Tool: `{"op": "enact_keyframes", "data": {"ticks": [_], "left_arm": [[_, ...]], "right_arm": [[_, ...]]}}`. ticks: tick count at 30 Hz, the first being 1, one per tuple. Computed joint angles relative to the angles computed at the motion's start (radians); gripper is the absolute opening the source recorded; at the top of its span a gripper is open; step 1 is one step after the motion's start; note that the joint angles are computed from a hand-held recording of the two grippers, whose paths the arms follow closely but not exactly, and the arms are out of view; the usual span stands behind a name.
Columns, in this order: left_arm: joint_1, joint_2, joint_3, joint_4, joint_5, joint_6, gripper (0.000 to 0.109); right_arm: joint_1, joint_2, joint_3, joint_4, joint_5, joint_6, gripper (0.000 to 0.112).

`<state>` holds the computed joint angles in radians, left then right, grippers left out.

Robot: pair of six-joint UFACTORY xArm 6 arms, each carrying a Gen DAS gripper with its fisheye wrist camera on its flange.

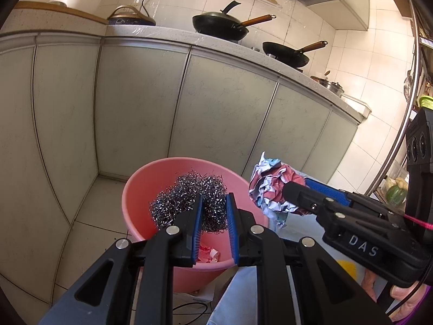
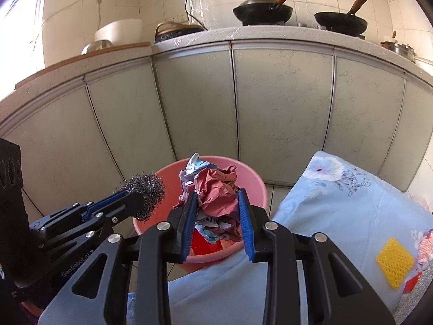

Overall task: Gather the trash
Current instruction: 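Carry the steel wool ball and red wrappers over the pink bucket with both tools, then open both tools to drop the steel wool and wrappers into the bucket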

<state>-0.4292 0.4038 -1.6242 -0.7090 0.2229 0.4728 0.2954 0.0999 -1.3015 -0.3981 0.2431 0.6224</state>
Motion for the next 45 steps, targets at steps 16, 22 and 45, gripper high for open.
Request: {"op": "enact_keyframes", "data": {"ticks": [16,22,45], "left_arm": [[0.025,0.101,-0.082,0.248,0.055,-0.211,0.020],[0.028,0.109,-0.078,0.349,0.043,-0.313,0.027],[-0.007,0.019,-0.001,0.266,0.034,-0.231,0.035]], "right_arm": [[0.009,0.140,-0.105,0.170,0.052,-0.148,0.032],[0.013,0.179,-0.148,0.287,0.099,-0.242,0.035],[-0.015,0.000,0.040,0.133,0.047,-0.104,0.044]]}}
